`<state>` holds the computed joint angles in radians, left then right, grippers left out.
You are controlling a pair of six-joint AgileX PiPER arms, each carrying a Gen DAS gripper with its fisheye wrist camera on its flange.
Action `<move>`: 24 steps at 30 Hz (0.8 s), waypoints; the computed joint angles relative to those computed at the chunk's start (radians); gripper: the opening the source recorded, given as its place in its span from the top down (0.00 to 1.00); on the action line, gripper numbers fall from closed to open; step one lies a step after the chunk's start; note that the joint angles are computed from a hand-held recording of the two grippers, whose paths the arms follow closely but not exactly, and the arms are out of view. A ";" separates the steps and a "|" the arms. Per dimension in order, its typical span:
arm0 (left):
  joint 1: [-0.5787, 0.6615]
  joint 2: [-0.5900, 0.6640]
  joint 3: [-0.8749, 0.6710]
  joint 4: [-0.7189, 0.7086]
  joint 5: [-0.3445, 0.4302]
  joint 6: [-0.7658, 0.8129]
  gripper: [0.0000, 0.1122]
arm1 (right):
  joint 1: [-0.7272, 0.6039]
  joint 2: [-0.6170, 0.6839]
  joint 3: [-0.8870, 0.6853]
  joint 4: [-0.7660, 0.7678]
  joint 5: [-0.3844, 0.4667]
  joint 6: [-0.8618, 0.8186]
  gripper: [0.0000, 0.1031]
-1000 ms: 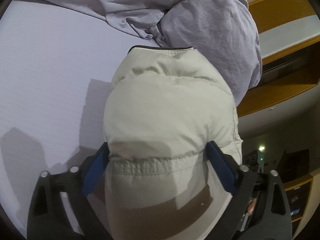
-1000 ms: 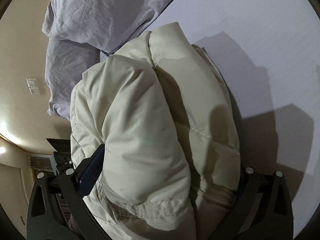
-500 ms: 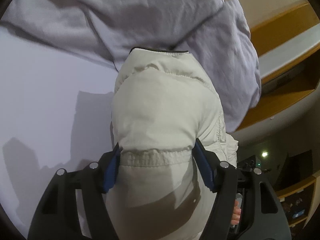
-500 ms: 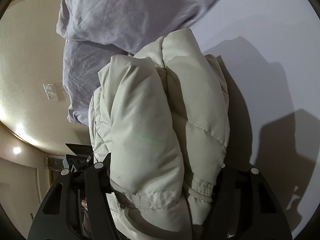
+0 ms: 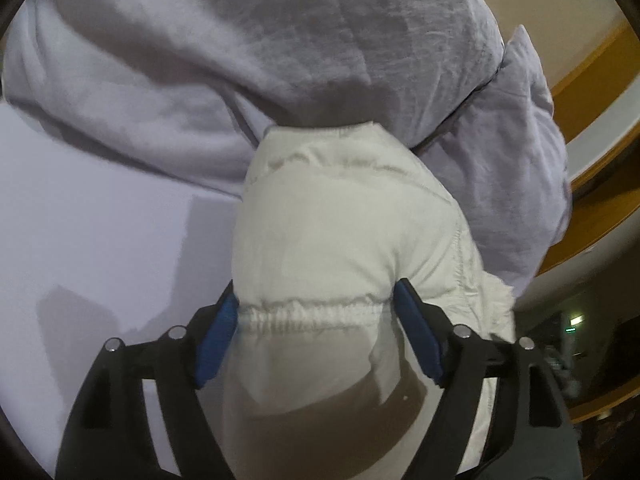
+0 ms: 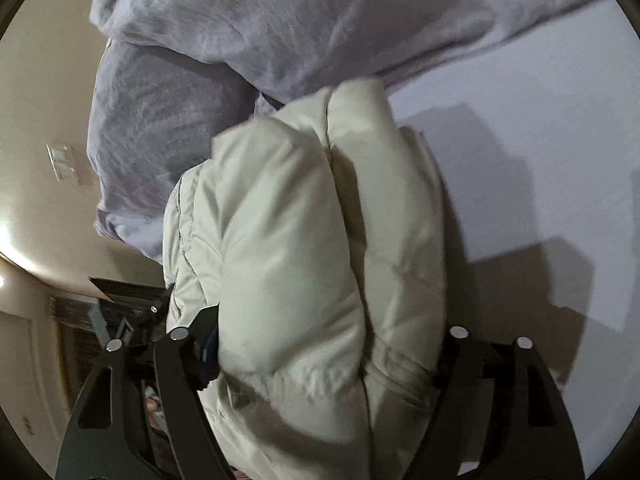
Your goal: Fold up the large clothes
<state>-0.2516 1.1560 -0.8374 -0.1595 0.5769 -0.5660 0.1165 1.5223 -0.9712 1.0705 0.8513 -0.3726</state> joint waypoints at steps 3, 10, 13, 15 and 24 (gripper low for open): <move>-0.088 -0.007 -0.060 0.300 0.068 -0.230 0.28 | 0.013 -0.060 -0.029 -0.157 -0.045 0.127 0.21; -0.319 0.087 -0.206 0.728 0.185 -0.588 0.27 | 0.229 -0.122 -0.176 -0.786 -0.193 0.618 0.23; -0.413 0.147 -0.258 0.849 0.246 -0.663 0.27 | 0.373 -0.081 -0.246 -1.033 -0.223 0.791 0.27; -0.460 0.182 -0.275 0.909 0.279 -0.689 0.27 | 0.445 -0.051 -0.279 -1.174 -0.231 0.892 0.28; -0.514 0.268 -0.251 1.014 0.331 -0.732 0.26 | 0.578 0.095 -0.302 -1.570 -0.266 1.153 0.28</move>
